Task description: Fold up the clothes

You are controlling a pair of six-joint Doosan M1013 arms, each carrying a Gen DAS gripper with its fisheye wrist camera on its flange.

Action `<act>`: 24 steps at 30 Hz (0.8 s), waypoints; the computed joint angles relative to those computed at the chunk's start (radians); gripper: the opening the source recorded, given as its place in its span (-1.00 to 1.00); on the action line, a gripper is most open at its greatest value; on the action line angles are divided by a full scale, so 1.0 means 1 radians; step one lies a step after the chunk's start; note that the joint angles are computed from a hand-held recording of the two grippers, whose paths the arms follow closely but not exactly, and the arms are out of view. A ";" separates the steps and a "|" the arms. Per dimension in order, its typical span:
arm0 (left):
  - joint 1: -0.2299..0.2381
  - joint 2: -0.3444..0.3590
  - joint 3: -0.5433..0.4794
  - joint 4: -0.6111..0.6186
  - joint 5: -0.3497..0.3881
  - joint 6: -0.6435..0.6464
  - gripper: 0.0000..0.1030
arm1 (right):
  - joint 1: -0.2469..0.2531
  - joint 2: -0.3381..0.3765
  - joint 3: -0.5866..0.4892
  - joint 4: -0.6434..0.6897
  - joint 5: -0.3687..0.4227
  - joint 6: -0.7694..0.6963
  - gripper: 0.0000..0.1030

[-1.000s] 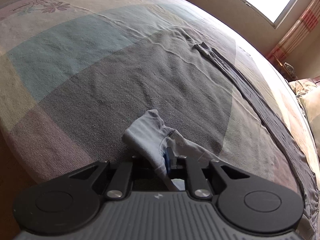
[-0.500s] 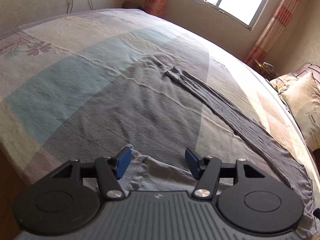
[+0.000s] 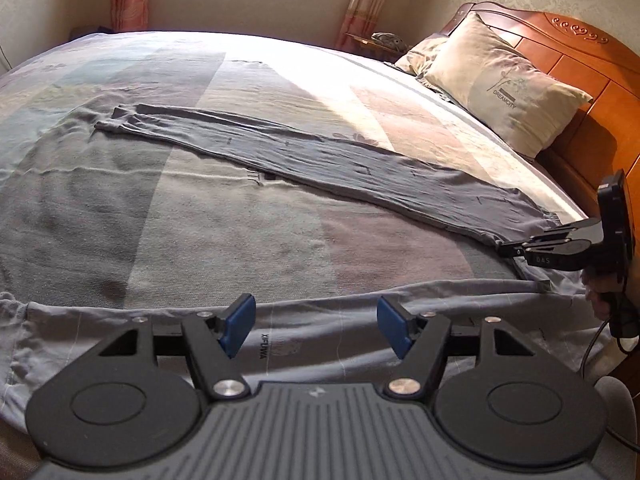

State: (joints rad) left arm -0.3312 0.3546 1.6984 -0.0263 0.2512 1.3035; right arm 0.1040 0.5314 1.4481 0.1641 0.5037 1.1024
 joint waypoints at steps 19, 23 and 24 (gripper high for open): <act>-0.018 0.000 -0.004 0.095 0.031 -0.074 0.41 | -0.055 -0.035 -0.005 0.223 0.053 -0.069 -0.29; -0.023 0.006 -0.005 -0.001 0.031 0.014 0.44 | -0.052 -0.031 -0.001 0.181 0.109 0.014 -0.18; -0.025 0.007 -0.007 -0.014 0.036 0.032 0.44 | -0.046 -0.021 -0.010 0.147 0.115 0.051 -0.20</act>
State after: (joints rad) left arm -0.3560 0.3617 1.6914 -0.0402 0.2869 1.3351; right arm 0.0577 0.5109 1.4385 0.3113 0.6188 1.1534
